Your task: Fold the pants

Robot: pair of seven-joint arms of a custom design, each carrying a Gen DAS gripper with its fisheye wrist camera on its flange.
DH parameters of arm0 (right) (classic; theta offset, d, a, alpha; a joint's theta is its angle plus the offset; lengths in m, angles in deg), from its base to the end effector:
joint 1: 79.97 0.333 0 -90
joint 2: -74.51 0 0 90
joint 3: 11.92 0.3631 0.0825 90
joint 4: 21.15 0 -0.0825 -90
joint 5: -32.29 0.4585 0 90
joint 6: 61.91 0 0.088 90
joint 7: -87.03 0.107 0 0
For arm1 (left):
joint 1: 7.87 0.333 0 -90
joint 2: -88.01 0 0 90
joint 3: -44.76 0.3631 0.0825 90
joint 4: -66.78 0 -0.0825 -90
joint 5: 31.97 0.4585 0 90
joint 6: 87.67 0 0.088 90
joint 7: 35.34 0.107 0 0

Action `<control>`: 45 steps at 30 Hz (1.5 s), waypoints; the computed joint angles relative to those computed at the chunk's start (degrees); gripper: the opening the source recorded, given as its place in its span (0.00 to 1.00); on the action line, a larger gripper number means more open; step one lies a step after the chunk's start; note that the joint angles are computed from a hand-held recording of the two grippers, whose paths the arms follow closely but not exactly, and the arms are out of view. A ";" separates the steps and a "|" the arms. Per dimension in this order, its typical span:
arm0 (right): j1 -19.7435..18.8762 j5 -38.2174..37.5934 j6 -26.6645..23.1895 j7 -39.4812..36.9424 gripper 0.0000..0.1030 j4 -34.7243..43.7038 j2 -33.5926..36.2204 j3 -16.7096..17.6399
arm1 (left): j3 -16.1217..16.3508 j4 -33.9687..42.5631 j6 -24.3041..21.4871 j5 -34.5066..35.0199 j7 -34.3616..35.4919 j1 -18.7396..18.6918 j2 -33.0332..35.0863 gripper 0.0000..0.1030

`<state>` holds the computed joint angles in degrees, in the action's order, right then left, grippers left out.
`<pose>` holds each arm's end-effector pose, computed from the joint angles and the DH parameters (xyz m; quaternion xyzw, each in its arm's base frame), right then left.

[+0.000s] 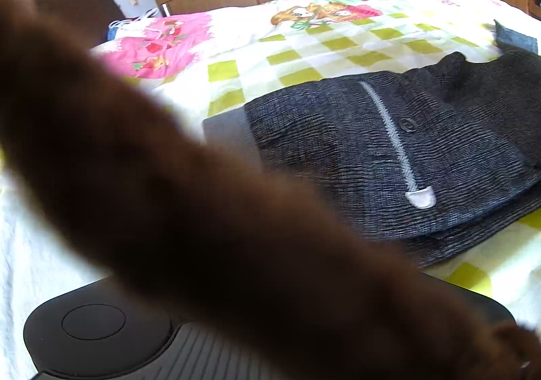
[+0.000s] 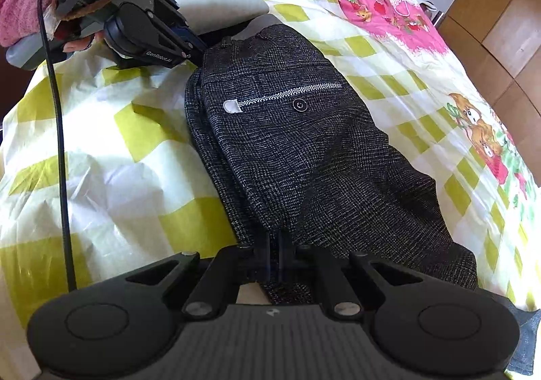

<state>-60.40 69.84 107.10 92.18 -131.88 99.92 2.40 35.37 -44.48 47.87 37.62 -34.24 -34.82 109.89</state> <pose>0.6354 0.3612 0.3053 -0.9425 0.0779 -0.1801 0.2706 0.5745 -0.4015 0.2911 -0.6652 0.6396 -0.1439 0.3573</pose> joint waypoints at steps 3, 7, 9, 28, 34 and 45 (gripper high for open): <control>2.08 -1.63 1.92 2.19 0.21 -1.45 -0.17 -1.53 | 0.06 -1.12 -0.94 0.20 -1.71 -0.27 -0.47 0.09; -1.22 0.07 5.32 -1.42 0.21 -2.58 0.14 2.65 | -0.45 -2.93 -2.72 3.18 -5.27 -1.51 -2.40 0.10; -1.06 0.68 2.57 0.94 0.21 -1.80 -0.23 1.62 | -1.15 -1.82 -7.11 4.29 -0.92 -2.68 -1.83 0.14; 0.29 3.49 -9.00 9.06 0.21 1.62 -3.42 -2.25 | 0.22 0.92 -3.28 9.56 12.68 -3.93 1.90 0.18; 0.29 3.14 -11.62 10.73 0.21 3.52 -3.51 -2.82 | 0.06 1.60 -8.09 11.23 14.80 -5.09 3.09 0.23; 0.48 3.07 -12.13 10.67 0.21 4.65 -3.53 -3.04 | 0.30 1.19 -4.61 15.19 14.44 -5.19 3.20 0.31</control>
